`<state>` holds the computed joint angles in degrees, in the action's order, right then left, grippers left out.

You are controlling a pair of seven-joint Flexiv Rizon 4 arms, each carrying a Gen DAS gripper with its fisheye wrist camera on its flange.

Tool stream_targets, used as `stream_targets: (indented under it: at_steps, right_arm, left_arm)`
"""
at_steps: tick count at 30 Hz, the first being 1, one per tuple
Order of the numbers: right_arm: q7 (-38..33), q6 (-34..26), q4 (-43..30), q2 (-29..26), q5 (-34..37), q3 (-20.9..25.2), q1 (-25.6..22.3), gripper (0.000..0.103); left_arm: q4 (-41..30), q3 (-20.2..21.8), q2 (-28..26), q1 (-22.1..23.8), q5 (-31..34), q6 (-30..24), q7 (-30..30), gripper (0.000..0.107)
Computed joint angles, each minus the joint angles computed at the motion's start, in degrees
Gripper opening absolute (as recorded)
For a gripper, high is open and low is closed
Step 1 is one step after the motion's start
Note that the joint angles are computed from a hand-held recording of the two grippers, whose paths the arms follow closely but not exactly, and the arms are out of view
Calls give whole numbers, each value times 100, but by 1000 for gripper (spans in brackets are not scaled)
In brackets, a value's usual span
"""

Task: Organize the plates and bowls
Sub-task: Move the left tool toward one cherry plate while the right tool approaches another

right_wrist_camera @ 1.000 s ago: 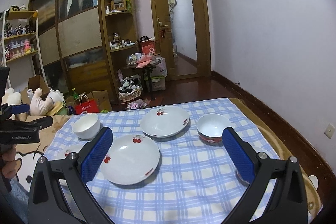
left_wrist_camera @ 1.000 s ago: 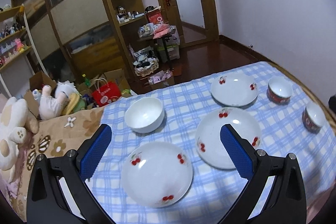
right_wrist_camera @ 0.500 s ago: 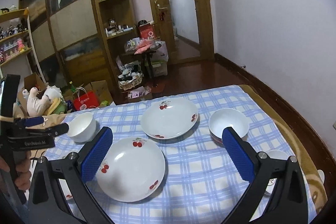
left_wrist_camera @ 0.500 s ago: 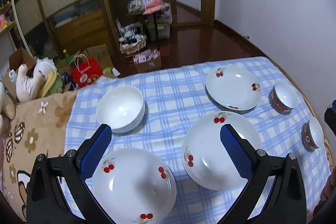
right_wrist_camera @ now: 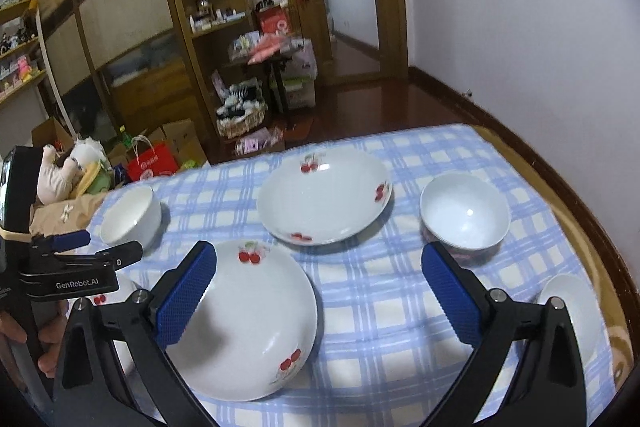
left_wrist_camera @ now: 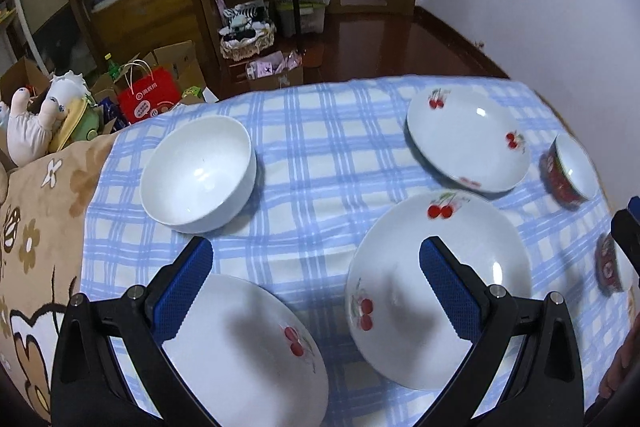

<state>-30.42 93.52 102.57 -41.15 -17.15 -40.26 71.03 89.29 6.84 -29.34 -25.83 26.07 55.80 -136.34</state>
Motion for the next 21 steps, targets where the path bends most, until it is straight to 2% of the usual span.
stream_targets:
  at_steps: [8, 16, 18, 21]
  right_arm:
    - [-44, -244, -349, -187, -231, 959, -800, 103]
    - [156, -438, -500, -286, -636, 1458, -1227, 103]
    - [200, -611, -548, -274, -775, 1584, -1312, 103]
    - [220, -742, -623, -268, -953, 1954, -1596, 103]
  left_arm:
    - [-128, -66, -320, 67, -136, -163, 364, 102]
    - [-174, -77, -490, 81, -315, -53, 710, 101]
    - [-211, -35, -521, 29, -305, -65, 747, 99]
    - [-197, -66, -540, 42, -379, -29, 873, 89]
